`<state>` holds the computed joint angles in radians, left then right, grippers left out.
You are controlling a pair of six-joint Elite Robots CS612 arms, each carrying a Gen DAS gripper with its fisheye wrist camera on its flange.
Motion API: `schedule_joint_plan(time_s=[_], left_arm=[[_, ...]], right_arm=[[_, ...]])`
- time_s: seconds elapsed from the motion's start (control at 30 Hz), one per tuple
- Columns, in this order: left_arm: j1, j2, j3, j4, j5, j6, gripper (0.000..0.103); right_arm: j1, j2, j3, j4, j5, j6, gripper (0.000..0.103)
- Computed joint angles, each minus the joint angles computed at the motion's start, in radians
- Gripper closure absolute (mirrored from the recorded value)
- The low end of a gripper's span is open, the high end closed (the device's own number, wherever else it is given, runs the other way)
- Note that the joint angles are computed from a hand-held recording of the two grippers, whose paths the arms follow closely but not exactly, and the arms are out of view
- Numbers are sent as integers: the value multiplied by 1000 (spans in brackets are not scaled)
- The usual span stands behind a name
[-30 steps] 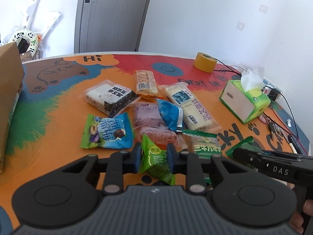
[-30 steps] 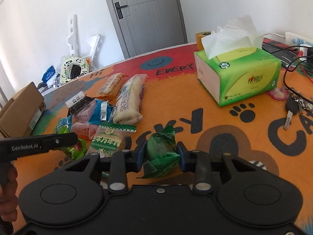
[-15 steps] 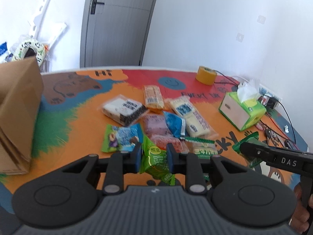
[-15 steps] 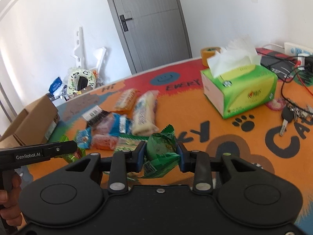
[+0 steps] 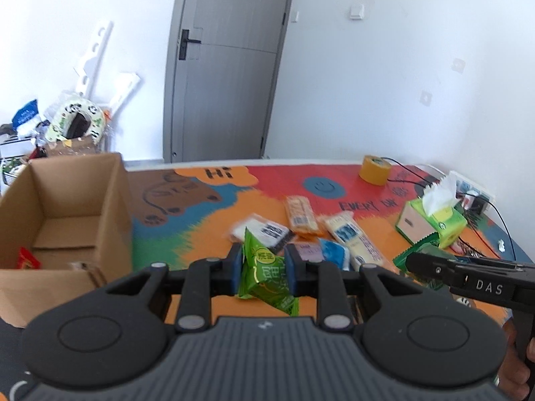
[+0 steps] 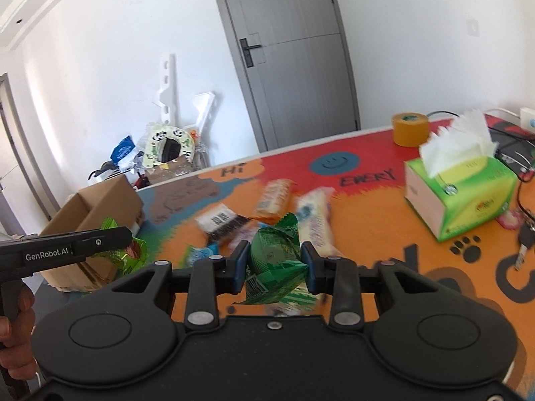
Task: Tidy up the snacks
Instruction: 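Carry both green packets with both grippers over the cardboard box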
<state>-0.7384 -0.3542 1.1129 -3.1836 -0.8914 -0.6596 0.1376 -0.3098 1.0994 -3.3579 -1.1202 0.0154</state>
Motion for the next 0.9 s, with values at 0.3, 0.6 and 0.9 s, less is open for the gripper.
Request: schedule_joint_plan(time_s=[0.3,0.6,0.9], left_arm=[[0,-41,73,-53,64,10,78],[1,-69,122,-73,133,8,78],[10,-105,191,-72,221,-14,78]], right_arm=[[25,-4,-21,-5,28,-20,69],[65,-8,-45,-1,28,-53,69],[102,2,-84,4,23,-79,69]])
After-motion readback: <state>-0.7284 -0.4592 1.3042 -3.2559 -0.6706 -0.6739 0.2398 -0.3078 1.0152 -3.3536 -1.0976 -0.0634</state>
